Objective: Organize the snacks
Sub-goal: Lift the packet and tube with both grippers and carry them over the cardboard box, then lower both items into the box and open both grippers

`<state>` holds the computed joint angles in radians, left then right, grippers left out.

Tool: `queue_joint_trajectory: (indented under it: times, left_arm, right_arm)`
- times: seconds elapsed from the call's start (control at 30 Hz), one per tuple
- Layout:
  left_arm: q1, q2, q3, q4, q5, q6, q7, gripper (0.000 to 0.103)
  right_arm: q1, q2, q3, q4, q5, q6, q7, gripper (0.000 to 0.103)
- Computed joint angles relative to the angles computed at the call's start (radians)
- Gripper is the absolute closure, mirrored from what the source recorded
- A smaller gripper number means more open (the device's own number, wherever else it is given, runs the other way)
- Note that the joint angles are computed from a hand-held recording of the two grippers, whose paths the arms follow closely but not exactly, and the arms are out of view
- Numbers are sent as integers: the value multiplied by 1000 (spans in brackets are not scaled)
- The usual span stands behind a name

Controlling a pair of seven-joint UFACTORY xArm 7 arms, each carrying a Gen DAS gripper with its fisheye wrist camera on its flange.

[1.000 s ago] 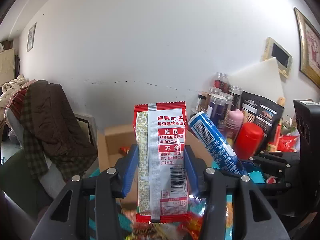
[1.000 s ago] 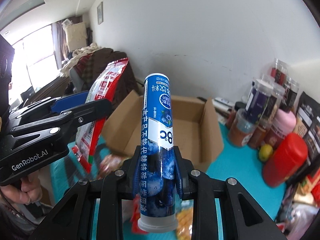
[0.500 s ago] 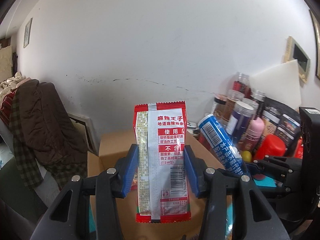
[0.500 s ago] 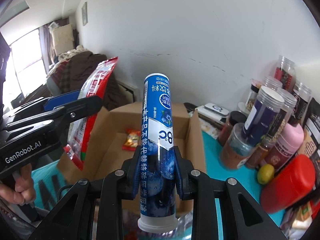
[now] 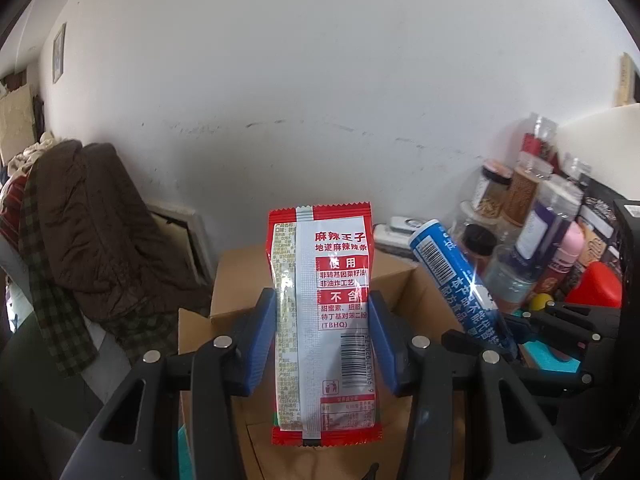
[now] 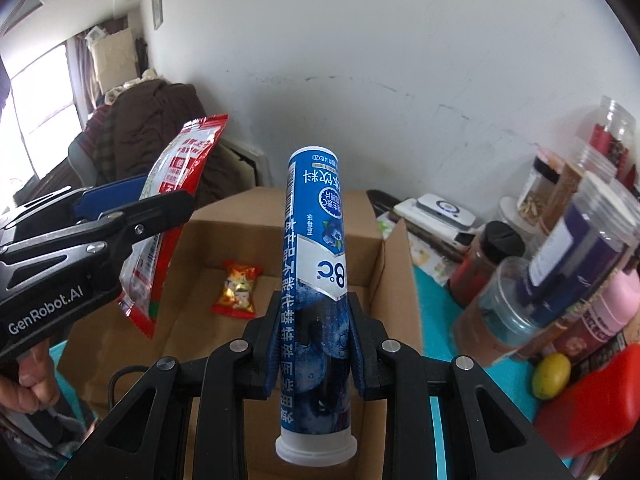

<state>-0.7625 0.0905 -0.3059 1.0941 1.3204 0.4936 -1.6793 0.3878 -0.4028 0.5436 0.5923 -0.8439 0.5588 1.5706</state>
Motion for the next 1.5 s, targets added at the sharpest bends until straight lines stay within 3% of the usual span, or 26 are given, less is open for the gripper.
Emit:
queue_joint_trajectory:
  times: [0.33,0.6,0.67,0.73,0.8,1.17,1.5]
  left_arm:
    - [-4,68,36,25,-58,11,40,58]
    - [-10,106,59,46,-178,-15,136,56]
    - [-12,112,68,49,-202,-25,151,51]
    - [-23,117,73,54,-230,1,161,34]
    - [-40,119,79,62,-227,45,151,24]
    - [-49,82,65,47,-229,73,155,24]
    - [-40,-31,-4,9,-230,136,132,24]
  right_arm:
    - [9,115,-42,41,-56,-5,16,75]
    - [41,159,-108,57,-40,-24,-8,75]
    - [48,163,-116,60,-28,-18,-20,75]
    - [53,162,-115,64,-25,0,-23,74]
    - [59,163,-116,69,-20,17,-27,70]
    - [81,116,-108,60,11,58,-49,67]
    - [94,-31,-36,50,101,155,-91,67]
